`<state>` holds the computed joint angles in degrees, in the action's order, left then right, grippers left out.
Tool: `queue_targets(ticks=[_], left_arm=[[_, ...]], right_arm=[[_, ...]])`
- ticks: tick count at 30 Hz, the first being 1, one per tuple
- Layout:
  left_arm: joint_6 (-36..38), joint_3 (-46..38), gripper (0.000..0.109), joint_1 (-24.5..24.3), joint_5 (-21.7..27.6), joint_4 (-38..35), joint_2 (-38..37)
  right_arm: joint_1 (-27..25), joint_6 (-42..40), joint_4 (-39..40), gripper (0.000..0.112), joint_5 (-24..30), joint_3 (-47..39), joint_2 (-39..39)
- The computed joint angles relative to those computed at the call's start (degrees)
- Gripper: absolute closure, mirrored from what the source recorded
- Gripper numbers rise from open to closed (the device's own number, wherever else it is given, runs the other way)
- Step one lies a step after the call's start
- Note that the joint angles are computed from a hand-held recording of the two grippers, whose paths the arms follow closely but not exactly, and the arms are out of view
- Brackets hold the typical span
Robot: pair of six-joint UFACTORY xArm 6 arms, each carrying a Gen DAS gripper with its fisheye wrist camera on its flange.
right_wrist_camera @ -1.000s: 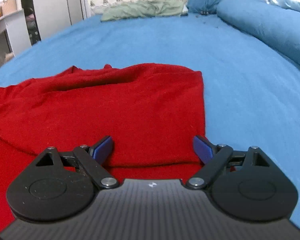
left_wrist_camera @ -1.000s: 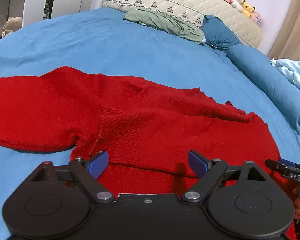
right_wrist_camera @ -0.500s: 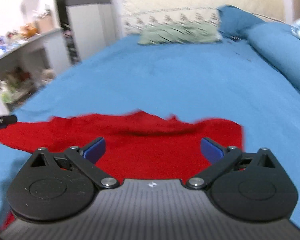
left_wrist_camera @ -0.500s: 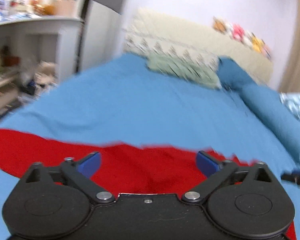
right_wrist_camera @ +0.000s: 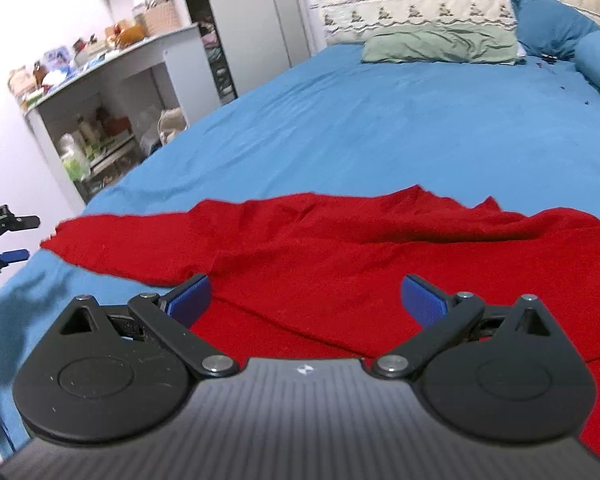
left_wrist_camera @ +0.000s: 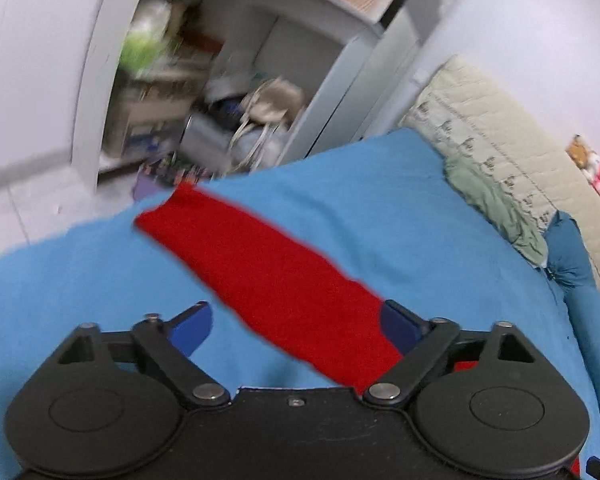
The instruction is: Fold small clothes
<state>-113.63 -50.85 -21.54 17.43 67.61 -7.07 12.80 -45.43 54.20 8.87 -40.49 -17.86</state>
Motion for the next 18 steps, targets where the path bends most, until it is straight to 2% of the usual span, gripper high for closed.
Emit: queue_targets(ticks=[3,6,7,10,11,12,14,16,18], left_arm=[[-2.3,-1.0,0.033,2.8,-3.5,2.0,3.9],[-13.3,-3.3,0.036,4.2,-3.9,12.0,7.1],[-14.4,-4.4,0.036,4.2,-3.2,13.6,8.1],[-10.0,-7.7,0.037,2.9,0.7,11.4,10.8],[-8.6,-8.6,0.041,2.6,1.9,10.4,11.5],[-6.4,-9.8,0.046,2.1,3.7,8.6,12.5],[-1.5,-11.2,0.079,1.0,8.2,4.6,13.5],[0.8,-11.8,0.100,0.6,10.4,3.0,14.1],[1.7,-11.6,0.101,0.4,10.7,2.2,13.7]], right_arm=[[1.3,1.3,-1.7,0.009,-1.7,-0.2,1.7],[1.8,1.5,-1.7,0.009,-2.6,-0.6,2.9],[2.0,0.9,-1.0,0.009,-2.8,-0.8,3.4],[2.2,-3.1,2.8,0.009,-3.1,-1.3,4.2],[2.4,-3.8,3.6,0.009,-3.6,-1.3,4.4],[2.4,-4.7,4.6,0.009,-3.9,-1.2,4.5],[2.3,-4.7,5.1,0.009,-4.5,-1.1,4.8],[2.1,-4.0,4.9,0.009,-4.5,-0.9,4.9],[1.8,-3.3,4.3,0.009,-5.0,-0.5,5.0]])
